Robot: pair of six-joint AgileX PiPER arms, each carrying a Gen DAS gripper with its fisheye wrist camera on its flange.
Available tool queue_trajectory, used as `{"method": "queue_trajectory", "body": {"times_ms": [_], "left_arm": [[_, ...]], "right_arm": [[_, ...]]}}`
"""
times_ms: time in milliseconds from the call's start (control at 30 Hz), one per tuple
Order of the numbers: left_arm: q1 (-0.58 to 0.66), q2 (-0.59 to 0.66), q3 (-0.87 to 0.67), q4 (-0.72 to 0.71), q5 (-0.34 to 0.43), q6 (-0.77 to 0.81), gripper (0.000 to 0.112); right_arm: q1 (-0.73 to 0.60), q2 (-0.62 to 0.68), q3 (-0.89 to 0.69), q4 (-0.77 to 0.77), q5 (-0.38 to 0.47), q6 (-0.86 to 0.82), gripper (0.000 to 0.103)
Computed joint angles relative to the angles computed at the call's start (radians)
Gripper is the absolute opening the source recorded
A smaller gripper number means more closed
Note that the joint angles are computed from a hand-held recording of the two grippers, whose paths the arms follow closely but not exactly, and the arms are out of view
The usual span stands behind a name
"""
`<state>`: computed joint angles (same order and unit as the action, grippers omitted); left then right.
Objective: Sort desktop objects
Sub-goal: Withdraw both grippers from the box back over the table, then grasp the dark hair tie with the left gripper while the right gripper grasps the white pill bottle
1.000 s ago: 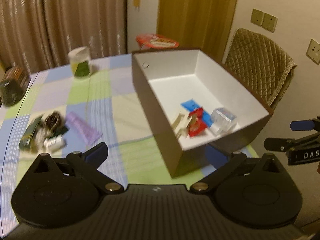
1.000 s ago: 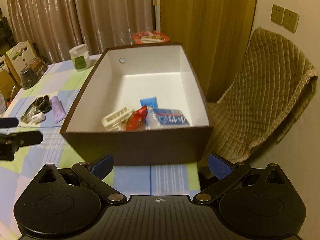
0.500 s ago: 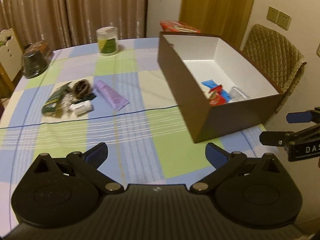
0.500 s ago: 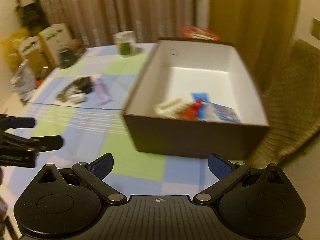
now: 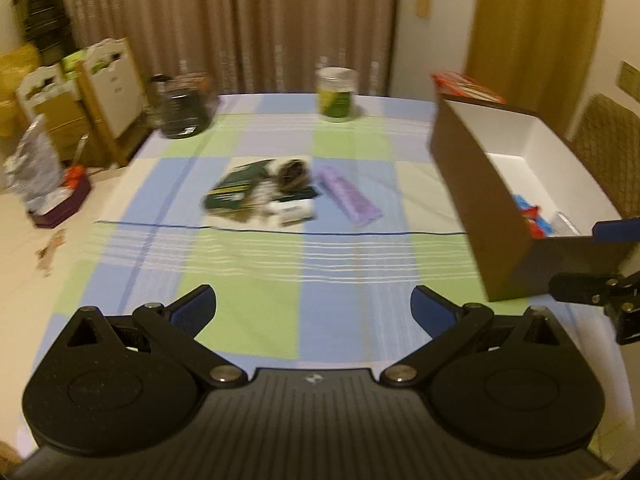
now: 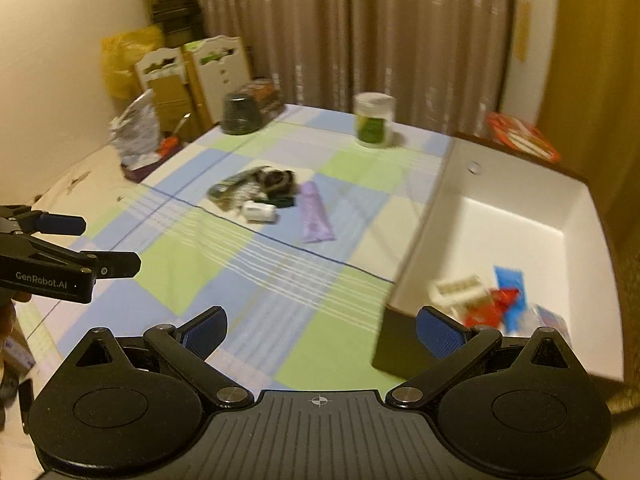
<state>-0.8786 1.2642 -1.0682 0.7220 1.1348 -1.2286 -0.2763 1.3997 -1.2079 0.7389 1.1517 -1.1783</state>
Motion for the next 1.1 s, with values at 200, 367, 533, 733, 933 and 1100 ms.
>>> {"method": "queue_trajectory", "body": {"times_ms": [200, 367, 533, 733, 933, 1100], "left_arm": [[0.137, -0.084, 0.089, -0.038, -0.056, 0.091, 0.102], [0.403, -0.110, 0.155, -0.168, -0.267, 0.347, 0.102], [0.689, -0.070, 0.176, -0.413, -0.467, 0.771, 0.102], [0.908, 0.061, 0.149, -0.750, -0.609, 1.261, 0.102], [0.992, 0.196, 0.081, -0.972, -0.645, 1.572, 0.102], [1.028, 0.279, 0.013, -1.036, -0.643, 1.697, 0.101]], "right_arm": [[0.150, -0.002, 0.031, -0.031, -0.123, 0.086, 0.103], [0.315, 0.025, 0.024, -0.142, -0.262, 0.289, 0.103], [0.482, 0.082, -0.024, -0.311, -0.387, 0.548, 0.103], [0.603, 0.156, -0.075, -0.504, -0.471, 0.784, 0.103], [0.675, 0.256, -0.125, -0.604, -0.532, 0.929, 0.103], [0.719, 0.374, -0.183, -0.595, -0.583, 0.936, 0.103]]}}
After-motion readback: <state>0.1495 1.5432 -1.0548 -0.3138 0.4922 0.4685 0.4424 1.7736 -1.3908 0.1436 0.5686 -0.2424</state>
